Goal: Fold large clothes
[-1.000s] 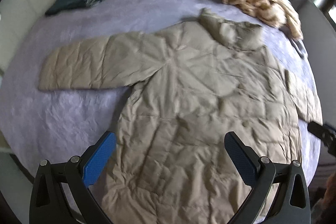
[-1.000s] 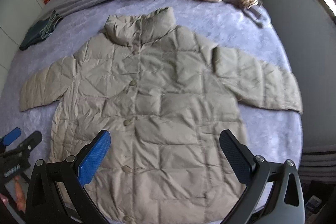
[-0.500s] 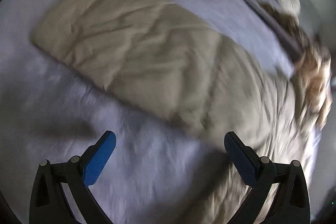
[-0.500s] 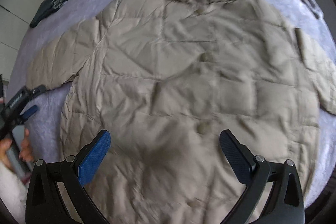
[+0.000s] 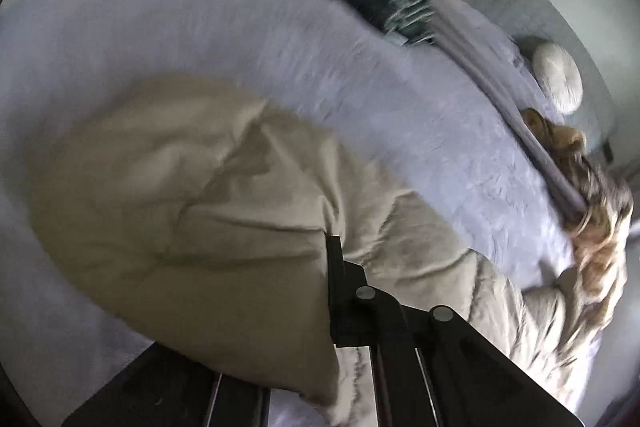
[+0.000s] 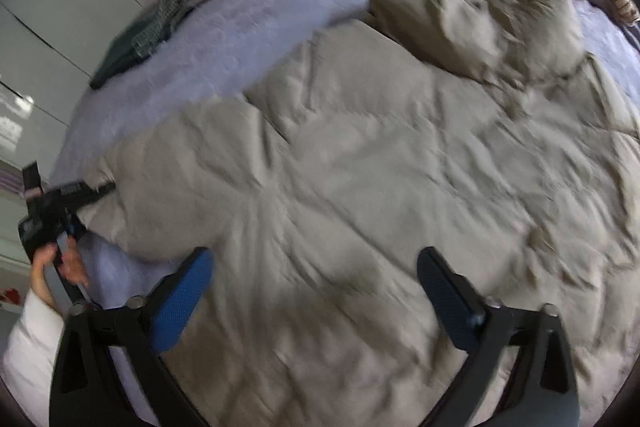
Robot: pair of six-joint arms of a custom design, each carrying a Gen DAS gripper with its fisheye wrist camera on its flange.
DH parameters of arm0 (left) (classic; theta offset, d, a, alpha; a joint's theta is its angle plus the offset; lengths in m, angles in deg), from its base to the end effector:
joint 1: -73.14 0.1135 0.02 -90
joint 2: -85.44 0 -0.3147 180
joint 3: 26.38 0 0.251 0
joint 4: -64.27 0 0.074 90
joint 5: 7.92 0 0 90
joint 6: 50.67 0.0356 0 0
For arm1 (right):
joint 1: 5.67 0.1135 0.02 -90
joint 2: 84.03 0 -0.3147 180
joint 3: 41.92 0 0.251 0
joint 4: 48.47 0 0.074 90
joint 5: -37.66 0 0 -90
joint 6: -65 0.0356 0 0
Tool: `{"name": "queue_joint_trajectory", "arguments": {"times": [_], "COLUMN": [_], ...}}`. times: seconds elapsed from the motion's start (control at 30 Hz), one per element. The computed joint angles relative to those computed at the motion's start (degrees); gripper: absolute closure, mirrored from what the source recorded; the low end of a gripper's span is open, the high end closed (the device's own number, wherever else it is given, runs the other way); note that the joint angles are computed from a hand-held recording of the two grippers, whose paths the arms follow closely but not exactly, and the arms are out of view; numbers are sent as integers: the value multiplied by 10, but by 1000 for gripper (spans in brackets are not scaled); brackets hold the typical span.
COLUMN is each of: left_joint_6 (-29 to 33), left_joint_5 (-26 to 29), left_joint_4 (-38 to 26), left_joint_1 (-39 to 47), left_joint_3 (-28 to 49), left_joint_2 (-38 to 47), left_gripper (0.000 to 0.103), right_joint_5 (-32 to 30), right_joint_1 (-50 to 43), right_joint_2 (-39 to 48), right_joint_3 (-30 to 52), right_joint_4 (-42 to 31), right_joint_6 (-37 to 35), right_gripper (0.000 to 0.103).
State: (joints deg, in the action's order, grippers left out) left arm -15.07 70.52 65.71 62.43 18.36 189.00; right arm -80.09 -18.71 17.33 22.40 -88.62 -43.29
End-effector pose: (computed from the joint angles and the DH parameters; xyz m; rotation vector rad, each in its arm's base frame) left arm 0.2788 -0.0455 0.1130 -1.0192 2.3393 -0.1840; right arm 0.3016 -0.0528 0.1680 -0.2016 2.7369 0.5693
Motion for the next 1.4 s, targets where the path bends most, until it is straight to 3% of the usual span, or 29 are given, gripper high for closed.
{"name": "queue_joint_trajectory", "arguments": {"times": [0.03, 0.07, 0.27, 0.4, 0.47, 0.53, 0.7, 0.87, 0.97, 1.03, 1.13, 1.2, 1.23, 1.27, 1.33, 1.4], "left_joint_6": [11, 37, 103, 132, 141, 154, 164, 193, 190, 184, 171, 174, 174, 172, 177, 175], "left_joint_5": [-27, -45, -107, -88, -85, -88, -43, -43, -60, -67, -80, -70, -66, -82, -118, -116], "left_joint_4": [-32, -61, -168, -184, -183, -184, -222, -346, -491, -535, -520, -501, -489, -475, -471, -461], "left_joint_1": [-20, -26, -101, -157, -191, -233, -308, -384, -418, -428, -439, -442, -444, -450, -462, -468], "left_joint_3": [13, 22, 92, 159, 202, 272, 451, 686, 866, 912, 865, 828, 804, 777, 751, 704], "left_joint_2": [-21, -52, -154, -142, -113, -57, 79, 266, 397, 438, 421, 399, 384, 366, 343, 302], "left_gripper": [97, 97, 97, 97, 97, 97, 97, 96, 96, 96, 95, 56, 17, 7, 7, 7], "right_joint_5": [-20, -33, -123, -128, -119, -132, -148, -75, -45, -26, -24, -24, -23, -20, -14, -2], "right_joint_1": [10, 19, 76, 100, 109, 94, -61, -267, -329, -367, -377, -376, -376, -375, -371, -357], "right_joint_2": [17, 33, 102, 164, 171, 174, 128, 123, 149, 178, 192, 194, 195, 193, 187, 163], "right_joint_3": [8, 12, 5, -4, -7, 6, 44, 132, 184, 235, 255, 263, 265, 268, 267, 250], "right_joint_4": [-2, 2, 52, 83, 88, 49, -115, -187, -205, -237, -250, -256, -258, -262, -267, -256], "right_joint_6": [20, 38, 99, 114, 112, 84, -47, -156, -186, -214, -214, -214, -217, -220, -228, -238], "right_gripper": [87, 97, 97, 98, 98, 98, 98, 97, 97, 97, 97, 97, 97, 97, 97, 95]}}
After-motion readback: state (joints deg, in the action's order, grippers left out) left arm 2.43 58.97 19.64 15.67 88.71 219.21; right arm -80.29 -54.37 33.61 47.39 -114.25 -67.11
